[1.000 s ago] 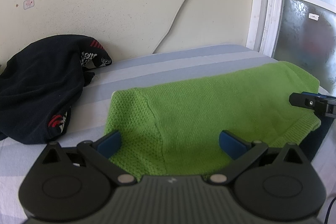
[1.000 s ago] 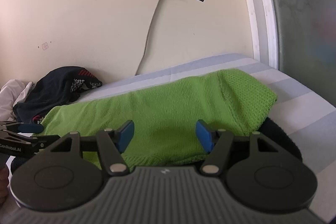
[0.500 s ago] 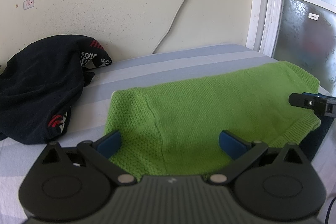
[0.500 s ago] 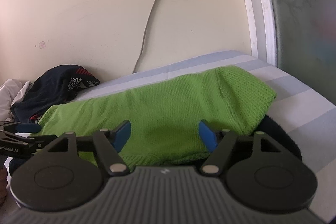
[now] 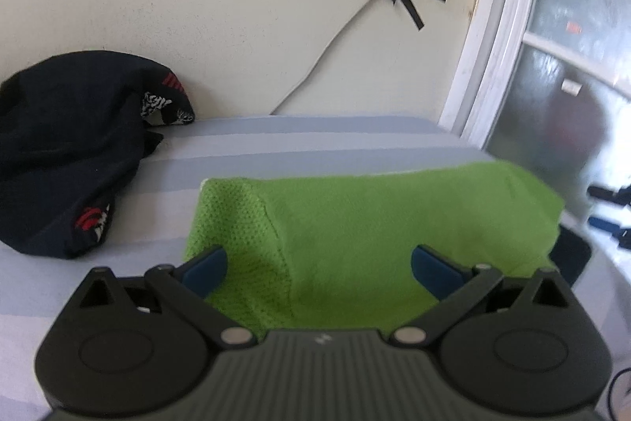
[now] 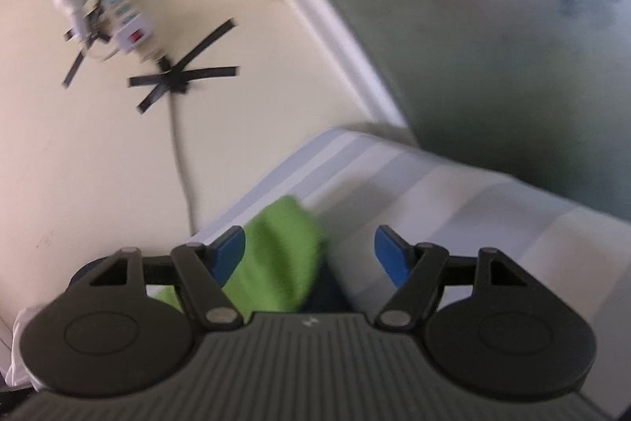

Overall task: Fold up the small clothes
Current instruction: 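Grasp the green sweater edge with both grippers and fold it over onto itself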

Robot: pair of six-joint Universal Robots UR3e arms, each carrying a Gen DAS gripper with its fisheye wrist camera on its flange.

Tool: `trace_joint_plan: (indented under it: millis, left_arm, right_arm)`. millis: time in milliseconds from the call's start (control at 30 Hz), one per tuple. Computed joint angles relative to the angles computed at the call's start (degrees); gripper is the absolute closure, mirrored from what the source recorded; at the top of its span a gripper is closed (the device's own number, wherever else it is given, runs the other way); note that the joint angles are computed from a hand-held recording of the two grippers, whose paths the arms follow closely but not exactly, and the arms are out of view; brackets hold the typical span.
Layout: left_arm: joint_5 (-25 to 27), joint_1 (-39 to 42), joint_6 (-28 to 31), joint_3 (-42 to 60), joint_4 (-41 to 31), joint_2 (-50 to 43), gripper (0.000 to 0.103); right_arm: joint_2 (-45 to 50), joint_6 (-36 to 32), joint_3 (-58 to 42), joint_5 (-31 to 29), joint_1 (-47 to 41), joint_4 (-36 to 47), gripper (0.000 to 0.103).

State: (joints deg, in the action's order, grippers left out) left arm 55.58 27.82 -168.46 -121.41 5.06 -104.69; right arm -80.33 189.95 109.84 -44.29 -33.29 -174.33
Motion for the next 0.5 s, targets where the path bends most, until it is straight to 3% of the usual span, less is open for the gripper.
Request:
trace_joint_plan:
  millis: [133,233,300,367,433,500]
  left_arm:
    - [-1.62,0.5,0.52,-0.52,0.93,-0.05,0.013]
    - [0.13,-1.04,2.58,1.32,-2.54,-0.77,0.039]
    - [4.11,-2.92,2.6,1.76,-1.1,-1.54,0.047]
    - [8.41,-5.21,3.27,1.88,0.7,-2.13,0.051]
    - [10.88,-6.68,3.65,1.77,2.26,-2.59,0.05]
    - [10.54,-6.42,3.68,1.49,2.32,-2.37,0.051]
  right_arm:
    - [-0.05,-6.2,-2.3,-1.06,-0.16,8.0,0.027]
    - [1.57,-9.95,-4.99,-1.41,1.6,13.6,0.027]
    - [2.52,-11.53,-6.47,-1.14,2.52,17.19,0.026]
    - [3.98,-11.31,-7.68,-2.65,4.29,15.63,0.026]
    - [4.95,-12.72,-10.21,-1.98,5.32,19.34,0.033]
    - [4.58,-15.45,-12.32,-1.59,7.04,25.13,0.052]
